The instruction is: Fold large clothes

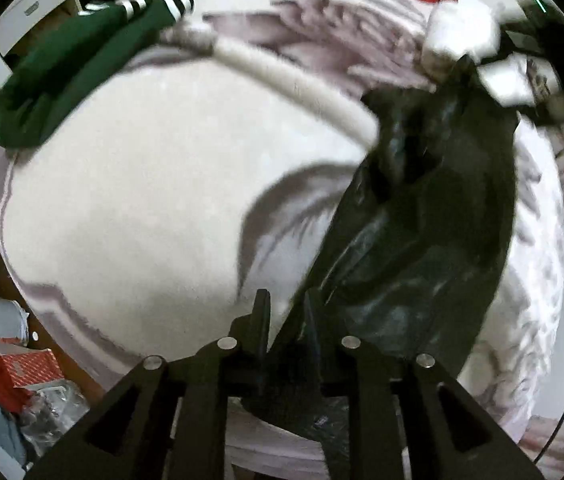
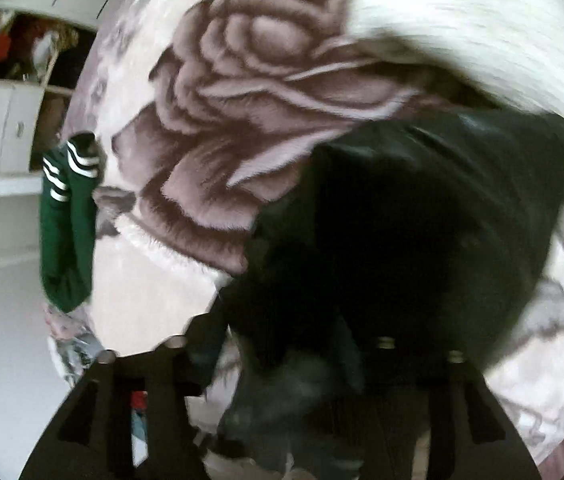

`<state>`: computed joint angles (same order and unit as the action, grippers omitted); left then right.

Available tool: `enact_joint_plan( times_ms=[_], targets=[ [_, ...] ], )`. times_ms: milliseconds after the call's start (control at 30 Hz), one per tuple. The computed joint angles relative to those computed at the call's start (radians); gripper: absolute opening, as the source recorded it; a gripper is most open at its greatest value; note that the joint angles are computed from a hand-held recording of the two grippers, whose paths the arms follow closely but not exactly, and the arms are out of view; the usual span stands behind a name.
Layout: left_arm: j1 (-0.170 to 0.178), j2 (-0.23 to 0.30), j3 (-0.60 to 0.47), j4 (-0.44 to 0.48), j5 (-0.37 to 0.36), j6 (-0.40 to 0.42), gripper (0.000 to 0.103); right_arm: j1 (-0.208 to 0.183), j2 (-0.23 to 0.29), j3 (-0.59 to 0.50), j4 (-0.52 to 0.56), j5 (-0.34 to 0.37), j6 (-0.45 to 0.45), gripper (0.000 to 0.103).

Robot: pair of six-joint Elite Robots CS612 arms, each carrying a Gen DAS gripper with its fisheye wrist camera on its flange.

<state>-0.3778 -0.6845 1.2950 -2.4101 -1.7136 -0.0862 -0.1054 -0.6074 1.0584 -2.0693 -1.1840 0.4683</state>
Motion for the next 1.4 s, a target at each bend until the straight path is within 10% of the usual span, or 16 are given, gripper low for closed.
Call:
enact_joint_plan(
  times_ms=[267,600,933,1233,1400],
  targets=[
    [-0.034,0.021,-0.057,-0.007,-0.014,-0.022,0.017,-0.048,-0.159,0.271,-0.126,0.007,0.033,0.057],
    [-0.092,0.153,-0.223,0.092,0.075,-0.034,0.02,-0.003,0.052,0.039,-0.085,-0.038,-0.073,0.057],
    [-0.071,0.182,-0.243,0.134,0.029,-0.007,0.024,-0.116,-0.107,0.3,-0.345,0.131,0.092,0.057],
    [-0.064,0.189,-0.279,0.197,0.045,0.017,0.026,-0.09,0.052,0.099,-0.112,0.039,-0.022,0.034],
    [-0.074,0.122,-0.244,0.209,0.122,-0.005,0.025,-0.128,-0.032,0.216,-0.229,0.131,-0.012,0.041]
  ],
)
